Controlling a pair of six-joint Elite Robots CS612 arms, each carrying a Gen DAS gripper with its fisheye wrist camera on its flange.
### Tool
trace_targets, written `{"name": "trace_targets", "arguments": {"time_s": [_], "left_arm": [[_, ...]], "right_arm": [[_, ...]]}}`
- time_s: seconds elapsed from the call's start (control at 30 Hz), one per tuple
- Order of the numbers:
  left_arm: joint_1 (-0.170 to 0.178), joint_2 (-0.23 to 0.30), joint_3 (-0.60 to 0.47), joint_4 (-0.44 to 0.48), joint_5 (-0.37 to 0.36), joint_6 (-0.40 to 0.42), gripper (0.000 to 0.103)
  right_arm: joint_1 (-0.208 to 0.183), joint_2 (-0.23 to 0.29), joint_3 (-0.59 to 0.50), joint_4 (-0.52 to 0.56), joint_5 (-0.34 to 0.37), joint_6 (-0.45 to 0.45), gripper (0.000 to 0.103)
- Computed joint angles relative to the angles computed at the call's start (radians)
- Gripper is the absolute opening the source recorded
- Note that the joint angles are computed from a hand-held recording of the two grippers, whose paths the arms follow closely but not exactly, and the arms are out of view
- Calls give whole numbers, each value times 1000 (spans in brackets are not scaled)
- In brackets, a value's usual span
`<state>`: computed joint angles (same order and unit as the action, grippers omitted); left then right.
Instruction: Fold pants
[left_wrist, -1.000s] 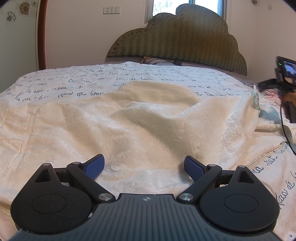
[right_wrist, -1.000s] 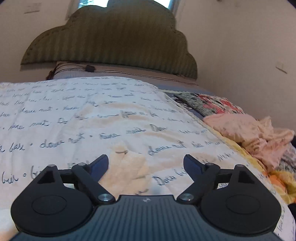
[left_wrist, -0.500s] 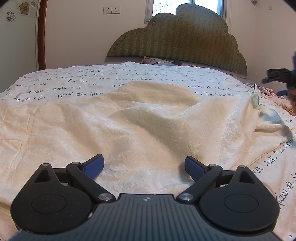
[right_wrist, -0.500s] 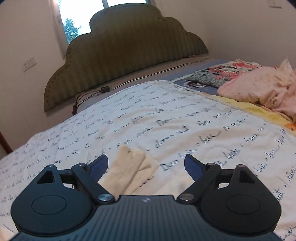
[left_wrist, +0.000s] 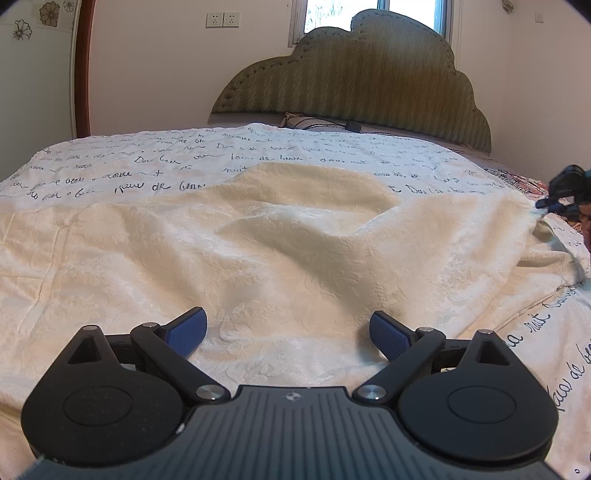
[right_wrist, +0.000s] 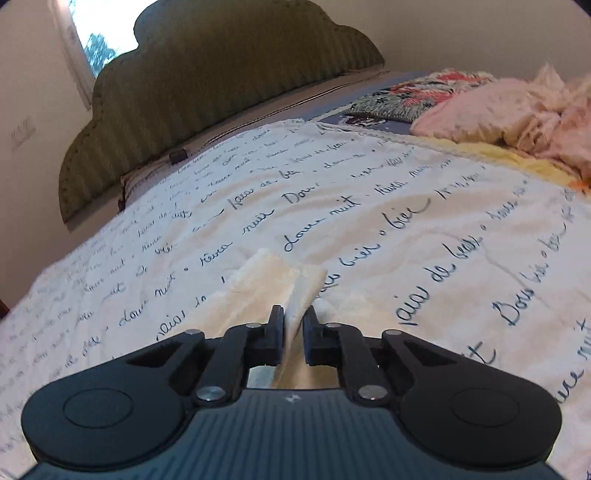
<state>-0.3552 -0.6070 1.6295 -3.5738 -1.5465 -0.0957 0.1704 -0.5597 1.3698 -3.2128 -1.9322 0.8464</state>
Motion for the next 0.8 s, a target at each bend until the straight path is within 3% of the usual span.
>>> {"name": "trace_targets", "arguments": {"time_s": [0.13,0.2,0.27,0.37,0.43,0.5,0.57,0.63,0.7,0.8], "left_arm": [[1,1,-1,-1,-3,-2,97],[1,1,0,-4,-2,-4,97],[1,0,1,-6,3,-11,97],[0,-1,3,-8,4,-13,97],[0,0,3,-11,5,-15,98],[2,-1,4,-11,1,-19,98],[2,-2,5,-10,0,-17,97],[1,-3,5,-8,3,-15,98],[-1,-4,7,-7,7,-13,98],[0,-5,7,-6,5,-15,98]], "right_arm": [[-23,-28,84,-117,87,110,7],[-27,-33,85,-146,112,112,6],[-30,-27,79,-276,157,108,6],[-21,-16,64,-516,164,44,6],[-12,-24,78,-616,134,-30,6],[-2,-61,135,-558,65,-45,6],[-4,-100,203,-388,18,13,6],[-16,-120,262,-264,37,109,6],[-31,-118,305,-241,97,221,6],[-33,-115,313,-227,117,239,6]]}}
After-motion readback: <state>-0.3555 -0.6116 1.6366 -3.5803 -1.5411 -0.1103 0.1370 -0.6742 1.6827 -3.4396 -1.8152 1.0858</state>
